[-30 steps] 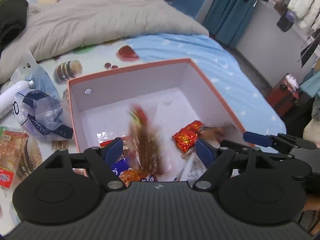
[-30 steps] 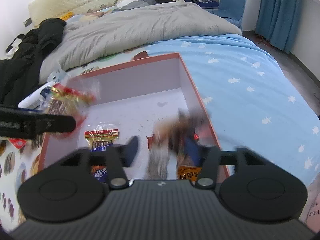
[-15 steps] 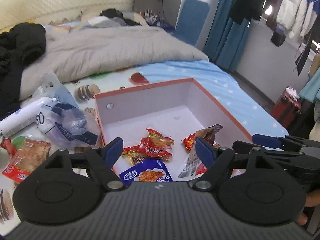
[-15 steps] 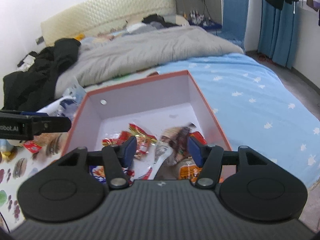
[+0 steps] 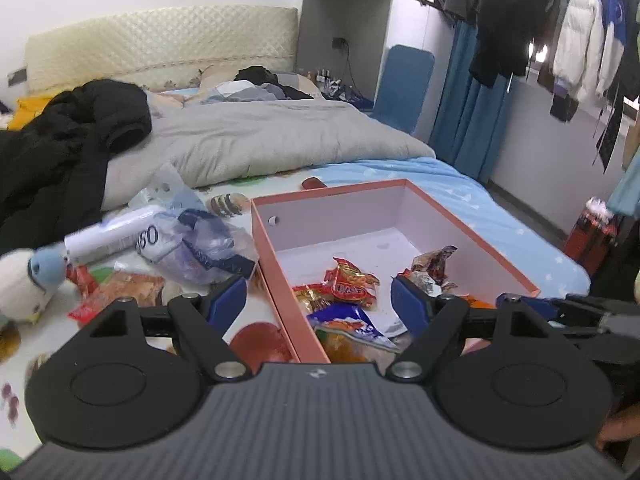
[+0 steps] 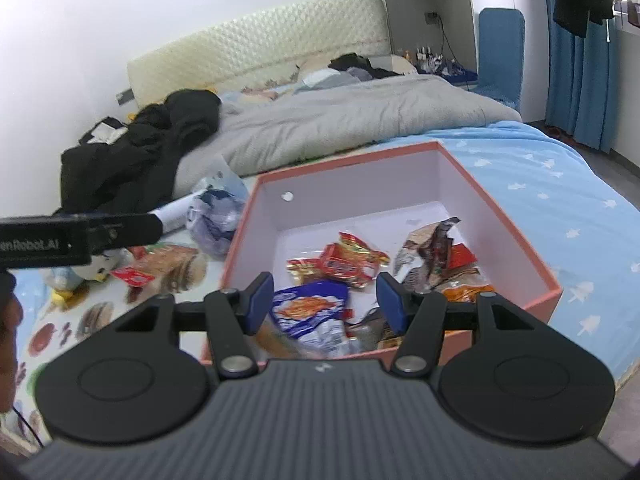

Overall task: Organize snacks
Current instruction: 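Withdraw both tools from the pink box back toward the snack pile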

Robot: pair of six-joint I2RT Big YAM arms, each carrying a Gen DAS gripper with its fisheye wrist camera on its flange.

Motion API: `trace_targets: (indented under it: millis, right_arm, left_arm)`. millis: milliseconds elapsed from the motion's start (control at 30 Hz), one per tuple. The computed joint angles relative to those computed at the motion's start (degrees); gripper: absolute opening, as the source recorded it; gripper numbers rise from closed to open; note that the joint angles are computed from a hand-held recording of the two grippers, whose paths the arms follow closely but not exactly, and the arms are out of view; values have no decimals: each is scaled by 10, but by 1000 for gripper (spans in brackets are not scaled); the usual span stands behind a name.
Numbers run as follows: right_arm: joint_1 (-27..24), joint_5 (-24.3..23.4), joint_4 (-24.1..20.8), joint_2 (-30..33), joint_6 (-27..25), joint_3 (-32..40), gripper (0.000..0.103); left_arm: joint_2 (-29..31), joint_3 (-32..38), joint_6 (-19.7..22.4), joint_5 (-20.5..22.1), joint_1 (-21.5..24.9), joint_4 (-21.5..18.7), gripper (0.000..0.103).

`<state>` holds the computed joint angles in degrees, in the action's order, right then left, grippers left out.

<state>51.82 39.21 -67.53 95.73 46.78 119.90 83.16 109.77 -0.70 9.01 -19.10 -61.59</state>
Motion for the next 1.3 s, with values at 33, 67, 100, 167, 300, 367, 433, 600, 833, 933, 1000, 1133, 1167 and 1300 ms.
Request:
trace_targets:
  millis: [33, 67, 100, 167, 300, 367, 433, 600, 833, 933, 1000, 1133, 1167, 1300]
  right_arm:
    - [7, 5, 5, 1, 0, 1, 59]
    - [13, 9, 11, 2, -4, 1, 59]
    - [20, 11, 15, 5, -13, 5, 59]
    - [32, 17, 27, 7, -42, 6, 60]
    - [52, 27, 29, 13, -40, 11, 60]
    - [61, 35, 35, 12, -36, 8, 60]
    - [69, 42, 32, 16, -32, 12, 60]
    - [89, 41, 45, 23, -35, 13, 63]
    - [116, 26, 74, 46, -36, 14, 63]
    - [125, 13, 83, 57, -40, 23, 64]
    - [126, -15, 101, 60, -60, 21, 63]
    - [128, -24, 85, 87, -58, 56, 63]
    - [129, -26, 78, 95, -60, 67, 63]
    - [130, -43, 53, 131, -61, 115, 63]
  left_arm:
    - [-6, -7, -10, 5, 4, -2, 83]
    - [-15, -18, -16, 8, 8, 3, 83]
    - [-26, -33, -14, 11, 12, 14, 83]
    - [-47, -56, -10, 1, 16, 25, 83]
    - [-79, -90, -9, -2, 29, 31, 83]
    - [-97, -107, -11, -4, 38, 30, 83]
    - [-113, -122, -14, 0, 48, 28, 83]
    - [-160, -180, 1, 6, 83, 38, 83]
    - [-198, -235, 6, 13, 147, 16, 83]
    - [-215, -255, 6, 23, 173, 13, 83]
    - [-224, -266, 6, 31, 190, 11, 83]
    - [-231, -287, 7, 48, 225, 17, 83]
    - [-230, -290, 4, 49, 230, 18, 83]
    - [-221, -302, 7, 59, 261, 32, 83]
